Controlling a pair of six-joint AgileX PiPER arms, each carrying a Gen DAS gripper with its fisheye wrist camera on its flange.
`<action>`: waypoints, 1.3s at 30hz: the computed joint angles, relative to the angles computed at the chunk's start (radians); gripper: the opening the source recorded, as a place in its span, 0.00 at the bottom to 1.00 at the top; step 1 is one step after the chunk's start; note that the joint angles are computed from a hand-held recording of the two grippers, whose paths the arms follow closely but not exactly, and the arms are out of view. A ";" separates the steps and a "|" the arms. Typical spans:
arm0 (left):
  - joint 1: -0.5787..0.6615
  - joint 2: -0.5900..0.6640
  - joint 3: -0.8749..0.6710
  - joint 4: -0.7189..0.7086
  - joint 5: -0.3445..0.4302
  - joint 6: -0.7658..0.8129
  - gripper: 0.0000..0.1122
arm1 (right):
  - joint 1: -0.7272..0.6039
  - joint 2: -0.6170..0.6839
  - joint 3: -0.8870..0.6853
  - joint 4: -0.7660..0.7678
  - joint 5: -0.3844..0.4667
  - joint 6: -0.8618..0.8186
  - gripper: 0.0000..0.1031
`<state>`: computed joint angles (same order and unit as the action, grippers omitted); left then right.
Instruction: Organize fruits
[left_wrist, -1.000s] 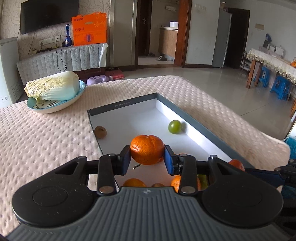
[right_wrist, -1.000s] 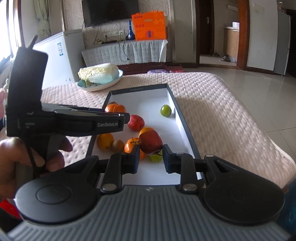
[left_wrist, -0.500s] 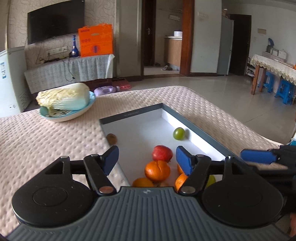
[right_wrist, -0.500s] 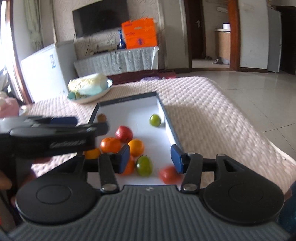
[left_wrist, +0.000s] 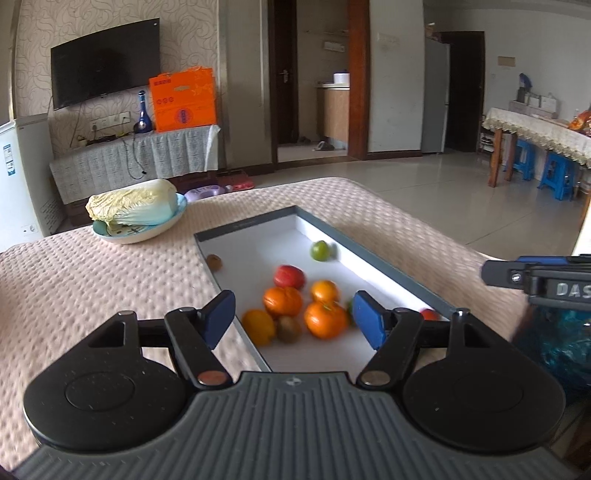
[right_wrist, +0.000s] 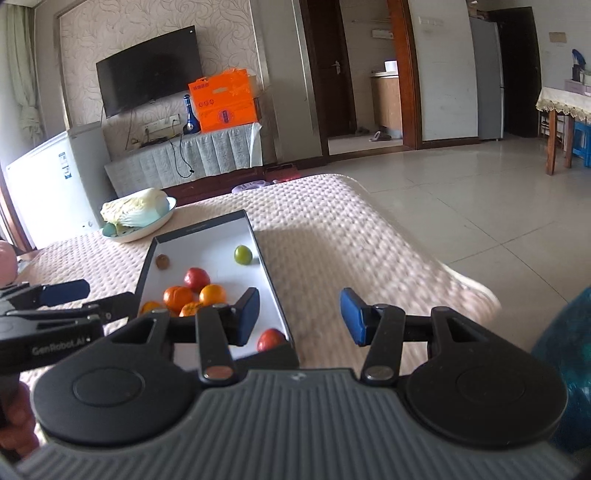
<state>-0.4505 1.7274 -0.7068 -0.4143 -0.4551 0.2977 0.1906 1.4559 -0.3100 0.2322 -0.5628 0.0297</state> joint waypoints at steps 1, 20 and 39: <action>-0.021 -0.023 0.031 -0.015 -0.012 0.007 0.69 | 0.011 -0.024 0.020 0.015 0.007 -0.007 0.50; -0.336 -0.227 0.289 -0.524 -0.240 0.347 0.92 | 0.078 -0.144 0.180 0.037 -0.046 0.070 0.50; -0.386 -0.269 0.308 -0.632 -0.156 0.355 0.92 | 0.010 -0.136 0.192 -0.142 -0.078 0.203 0.50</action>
<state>-0.8369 1.4582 -0.3989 -1.0465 -0.6108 0.6529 0.2007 1.3196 -0.1181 0.0898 -0.6411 0.2324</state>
